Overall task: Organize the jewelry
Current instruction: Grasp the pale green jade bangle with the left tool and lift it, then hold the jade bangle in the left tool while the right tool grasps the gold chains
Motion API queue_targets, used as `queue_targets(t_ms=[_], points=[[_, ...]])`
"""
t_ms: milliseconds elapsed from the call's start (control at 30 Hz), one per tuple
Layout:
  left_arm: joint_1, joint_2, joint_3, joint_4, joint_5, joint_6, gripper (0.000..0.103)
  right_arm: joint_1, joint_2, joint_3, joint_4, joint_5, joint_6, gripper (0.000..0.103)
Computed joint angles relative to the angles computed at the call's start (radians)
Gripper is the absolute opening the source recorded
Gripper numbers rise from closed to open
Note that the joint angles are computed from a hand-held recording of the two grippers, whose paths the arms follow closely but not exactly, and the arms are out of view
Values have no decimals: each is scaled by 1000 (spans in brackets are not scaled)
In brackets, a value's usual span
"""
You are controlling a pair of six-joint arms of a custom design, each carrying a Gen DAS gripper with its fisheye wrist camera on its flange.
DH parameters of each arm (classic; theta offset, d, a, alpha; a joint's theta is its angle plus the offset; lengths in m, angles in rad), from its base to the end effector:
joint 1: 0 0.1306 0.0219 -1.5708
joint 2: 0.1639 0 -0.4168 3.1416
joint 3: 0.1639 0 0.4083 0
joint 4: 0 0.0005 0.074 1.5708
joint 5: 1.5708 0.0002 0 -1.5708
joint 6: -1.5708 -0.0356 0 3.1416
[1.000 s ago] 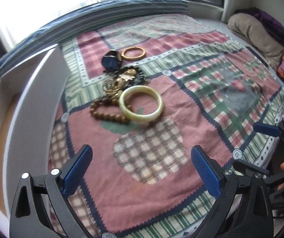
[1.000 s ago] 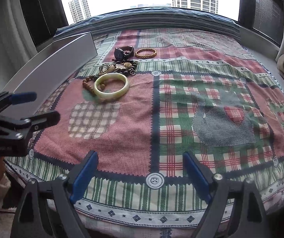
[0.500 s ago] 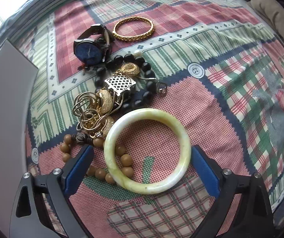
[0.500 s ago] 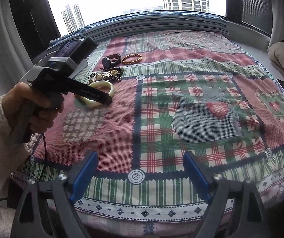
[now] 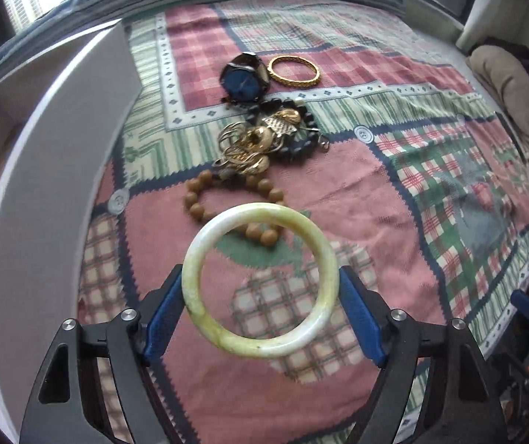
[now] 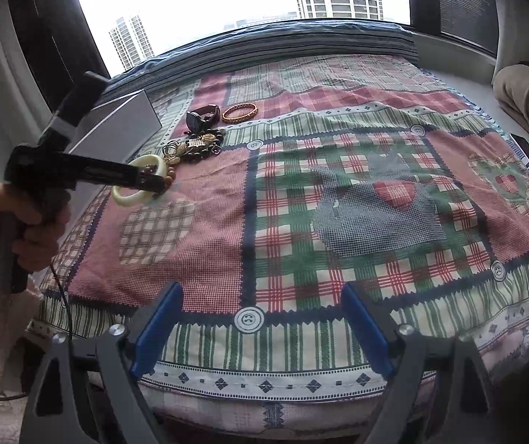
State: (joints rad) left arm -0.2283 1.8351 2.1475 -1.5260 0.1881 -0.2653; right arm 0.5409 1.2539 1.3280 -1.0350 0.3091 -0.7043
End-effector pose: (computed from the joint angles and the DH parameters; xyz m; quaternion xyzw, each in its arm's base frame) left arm 0.6037 -0.1476 0.5331 0.2555 0.9460 -0.0891 0.1785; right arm 0.3721 0.2103 0.4842 0.1230 0.9356 0.0537 0.3266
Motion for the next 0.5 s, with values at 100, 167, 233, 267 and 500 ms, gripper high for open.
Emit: queue_targets(t_ms=[100, 167, 233, 267, 500], points=[[44, -67, -97, 28, 3, 12, 81, -16, 10, 2, 20, -69, -14, 89], [72, -100, -147, 45, 2, 24, 81, -29, 23, 12, 34, -133, -14, 89], [95, -137, -202, 70, 2, 37, 81, -38, 39, 28, 52, -182, -2, 89], [105, -153, -226, 81, 3, 43, 81, -45, 50, 40, 60, -204, 5, 89], [136, -208, -318, 129, 28, 64, 81, -135, 227, 223, 73, -436, 27, 88]])
